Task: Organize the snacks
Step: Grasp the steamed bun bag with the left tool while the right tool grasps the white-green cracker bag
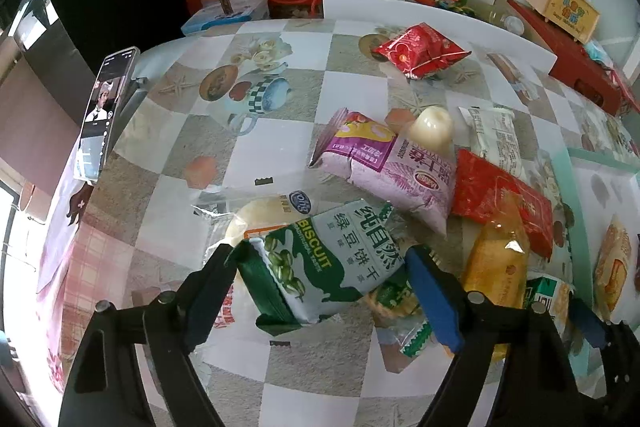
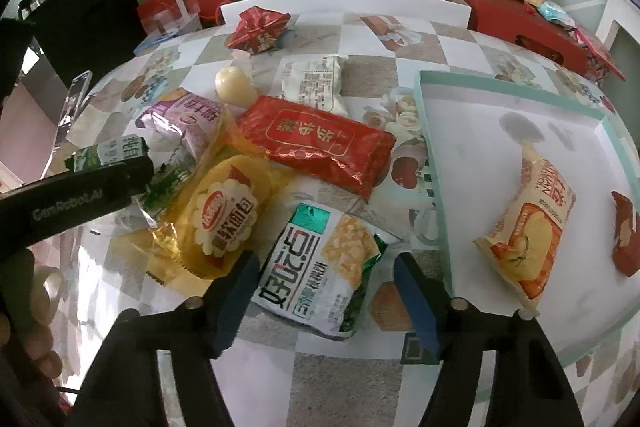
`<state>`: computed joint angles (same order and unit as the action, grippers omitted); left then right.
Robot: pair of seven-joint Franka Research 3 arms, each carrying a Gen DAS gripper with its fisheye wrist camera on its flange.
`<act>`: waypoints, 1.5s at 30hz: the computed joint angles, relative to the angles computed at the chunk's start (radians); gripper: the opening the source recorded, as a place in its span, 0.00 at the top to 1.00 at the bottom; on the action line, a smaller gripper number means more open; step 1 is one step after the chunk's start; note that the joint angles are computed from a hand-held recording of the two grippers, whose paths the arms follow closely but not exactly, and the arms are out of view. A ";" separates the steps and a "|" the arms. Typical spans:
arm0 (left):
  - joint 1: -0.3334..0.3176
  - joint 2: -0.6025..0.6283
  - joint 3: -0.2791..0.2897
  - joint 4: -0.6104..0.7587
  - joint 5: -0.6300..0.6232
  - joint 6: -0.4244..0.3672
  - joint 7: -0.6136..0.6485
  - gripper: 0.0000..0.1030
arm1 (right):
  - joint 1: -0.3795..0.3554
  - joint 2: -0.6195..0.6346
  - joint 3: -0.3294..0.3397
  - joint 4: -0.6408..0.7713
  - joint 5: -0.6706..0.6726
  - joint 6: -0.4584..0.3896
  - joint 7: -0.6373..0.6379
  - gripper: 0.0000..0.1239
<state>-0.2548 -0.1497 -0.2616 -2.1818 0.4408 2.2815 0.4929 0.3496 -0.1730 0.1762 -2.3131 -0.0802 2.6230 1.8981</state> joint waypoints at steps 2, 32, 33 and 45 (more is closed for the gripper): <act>0.001 -0.006 0.001 -0.005 0.001 0.001 -0.003 0.22 | 0.004 -0.007 -0.007 -0.005 0.019 -0.002 -0.020 0.46; 0.028 -0.055 0.022 -0.066 -0.026 0.099 -0.027 0.28 | 0.008 0.042 -0.004 0.031 -0.104 -0.053 0.058 0.48; 0.031 -0.062 0.025 -0.076 -0.035 0.118 -0.028 0.28 | 0.008 0.042 -0.004 0.031 -0.103 -0.053 0.058 0.48; 0.075 -0.123 0.034 -0.148 -0.083 0.175 -0.079 0.37 | 0.009 0.042 -0.005 0.031 -0.104 -0.053 0.057 0.48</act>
<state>-0.1795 -0.2723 -0.2276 -2.3295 0.3573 2.4565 0.4141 0.3582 -0.1311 0.1712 -2.2821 -0.1844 2.5699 1.9553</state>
